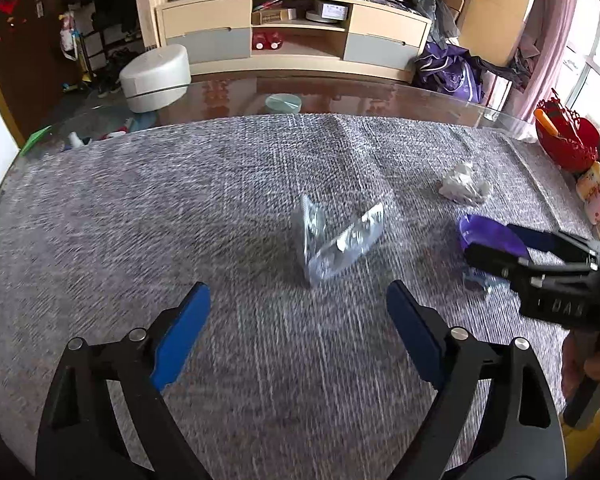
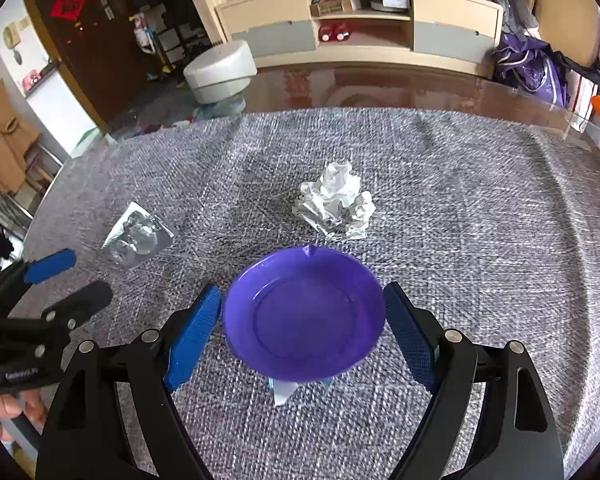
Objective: Collect trash
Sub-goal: 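Grasp the foil blister pack with the left gripper while the right grasps the purple plate, then carry the blister pack and purple plate to the bin and release both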
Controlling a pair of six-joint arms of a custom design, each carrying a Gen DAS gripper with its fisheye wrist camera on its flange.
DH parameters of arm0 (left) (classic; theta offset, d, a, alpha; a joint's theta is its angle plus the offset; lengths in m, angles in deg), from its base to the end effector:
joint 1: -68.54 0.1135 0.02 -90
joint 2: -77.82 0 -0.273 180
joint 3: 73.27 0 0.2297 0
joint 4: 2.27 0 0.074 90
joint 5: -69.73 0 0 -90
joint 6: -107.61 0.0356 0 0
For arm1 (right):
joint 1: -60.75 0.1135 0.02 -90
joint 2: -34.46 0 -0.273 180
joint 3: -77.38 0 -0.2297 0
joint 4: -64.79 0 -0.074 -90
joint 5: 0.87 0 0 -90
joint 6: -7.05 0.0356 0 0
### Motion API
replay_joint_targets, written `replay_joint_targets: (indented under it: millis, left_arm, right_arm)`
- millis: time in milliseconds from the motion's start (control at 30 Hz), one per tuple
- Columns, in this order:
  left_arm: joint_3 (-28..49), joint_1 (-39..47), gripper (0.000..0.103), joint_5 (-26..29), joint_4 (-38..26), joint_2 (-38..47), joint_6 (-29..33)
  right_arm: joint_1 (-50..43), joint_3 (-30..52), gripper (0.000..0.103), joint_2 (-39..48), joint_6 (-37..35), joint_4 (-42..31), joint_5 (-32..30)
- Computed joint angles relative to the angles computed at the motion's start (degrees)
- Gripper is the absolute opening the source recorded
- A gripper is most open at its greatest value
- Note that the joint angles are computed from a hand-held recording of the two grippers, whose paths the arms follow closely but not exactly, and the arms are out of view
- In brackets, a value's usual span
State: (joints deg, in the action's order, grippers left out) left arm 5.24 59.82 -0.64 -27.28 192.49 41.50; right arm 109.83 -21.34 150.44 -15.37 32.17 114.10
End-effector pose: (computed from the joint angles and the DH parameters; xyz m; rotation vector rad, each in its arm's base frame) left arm 0.3651 -0.0681 0.1318 0.8340 2.4426 -0.3547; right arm 0.2533 0.2693 0.1301 0.5248 2.5135 0.1396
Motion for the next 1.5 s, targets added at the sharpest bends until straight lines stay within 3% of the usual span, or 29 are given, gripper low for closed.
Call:
replay_joint_targets:
  millis: [233,400,467,700,1033,1333,1500]
  left_arm:
    - [5.94,-2.62,0.07,0.37,-1.89,5.15,0.13]
    - [8.69,-3.24,0.046,1.3,-4.16,7.49,1.03]
    - [7.86,-3.56,0.041,1.11,-3.31,6.99,1.1]
    - [4.51,-3.08,0.037,1.78,-2.7,3.51,2.15]
    - [-6.51,-0.17,0.034,5.23,-4.72,-13.37,2.18]
    - [-21.38,3.8,0.032,9.73,-10.24,-33.33,5.77]
    - [-28.07,7.09,0.032,11.93,-14.71,-42.12,9.77]
  right_arm:
    - [-1.34,0.39,0.087,1.12,-1.87,0.42,-0.42]
    - [-1.07,0.96,0.083,1.52,-2.86,0.17,0.12]
    - [-1.07,1.16,0.079,1.53,-3.34,0.19,0.01]
    - [0.04,-0.3,0.079,-0.91,-2.25,-0.13,1.48]
    - [8.25,-0.61,0.079,-11.04,5.24,-11.26,9.7]
    - [23.4,2.51,0.079,-14.35,23.91,-28.98,17.15]
    - [30.64,4.36,0.079,-12.49,33.26,-34.79,17.81]
